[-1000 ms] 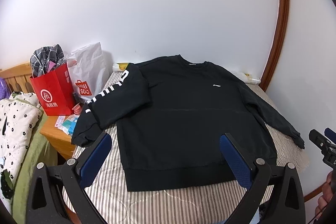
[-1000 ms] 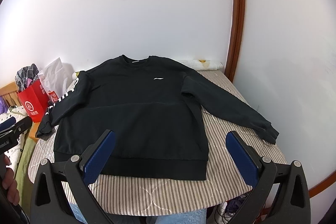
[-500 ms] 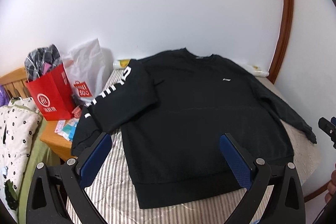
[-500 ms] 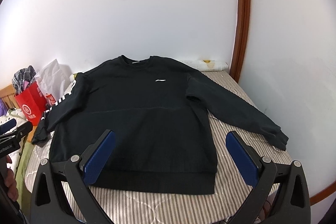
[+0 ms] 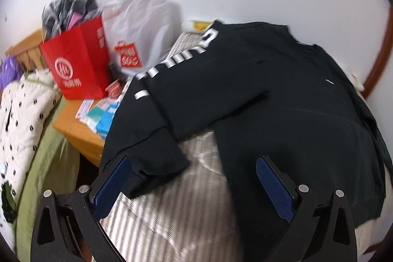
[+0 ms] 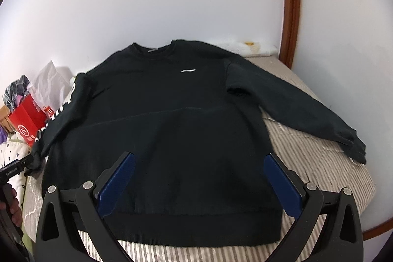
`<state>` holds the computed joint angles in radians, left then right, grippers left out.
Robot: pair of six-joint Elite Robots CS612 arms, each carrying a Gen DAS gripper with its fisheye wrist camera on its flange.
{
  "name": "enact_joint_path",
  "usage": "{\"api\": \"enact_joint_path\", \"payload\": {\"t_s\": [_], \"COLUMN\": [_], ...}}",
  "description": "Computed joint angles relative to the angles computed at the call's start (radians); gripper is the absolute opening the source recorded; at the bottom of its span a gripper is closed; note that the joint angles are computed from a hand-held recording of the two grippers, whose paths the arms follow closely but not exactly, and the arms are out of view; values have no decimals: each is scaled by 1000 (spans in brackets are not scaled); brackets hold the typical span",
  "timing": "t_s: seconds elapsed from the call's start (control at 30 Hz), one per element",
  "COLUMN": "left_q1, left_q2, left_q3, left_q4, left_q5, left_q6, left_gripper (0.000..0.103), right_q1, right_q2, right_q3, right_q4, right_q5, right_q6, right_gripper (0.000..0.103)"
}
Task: Fold small clothes
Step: 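Grasp the striped sleeve cuff with the left gripper, then fold the striped sleeve across the sweatshirt body with the left gripper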
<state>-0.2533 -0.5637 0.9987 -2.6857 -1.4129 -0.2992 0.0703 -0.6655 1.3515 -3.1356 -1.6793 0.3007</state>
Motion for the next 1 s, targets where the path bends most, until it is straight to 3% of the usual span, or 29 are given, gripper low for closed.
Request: {"api": "enact_joint_path", "payload": {"t_s": [0.2,0.43,0.57,0.67,0.7,0.83,1.0], "left_q1": [25,15,-6,-13,-12,2,-4], "left_q2": [59,93,102,100,99,86,61], "left_q3": [-75,-119,-128,-129,-134,-147,-148], "left_q4": [39,59,85,96,107,134,75], "left_q5": [-43,56,178,234,240,173,78], "left_q6": [-25,28,114,154,152,93,54], "left_gripper": [93,78,55,22,18,12,12], "right_q1": [9,11,8,4,2,-8,-24], "right_q2": [49,91,101,102,101,95,80], "right_q3": [-84,-158,-173,-170,-169,-149,-115], "right_q4": [100,184,202,198,195,163,116], "right_q5": [1,12,19,21,24,39,50], "right_q6": [-17,-18,-24,-29,-31,-39,-59], "right_gripper": [102,102,102,102,102,102,102]}}
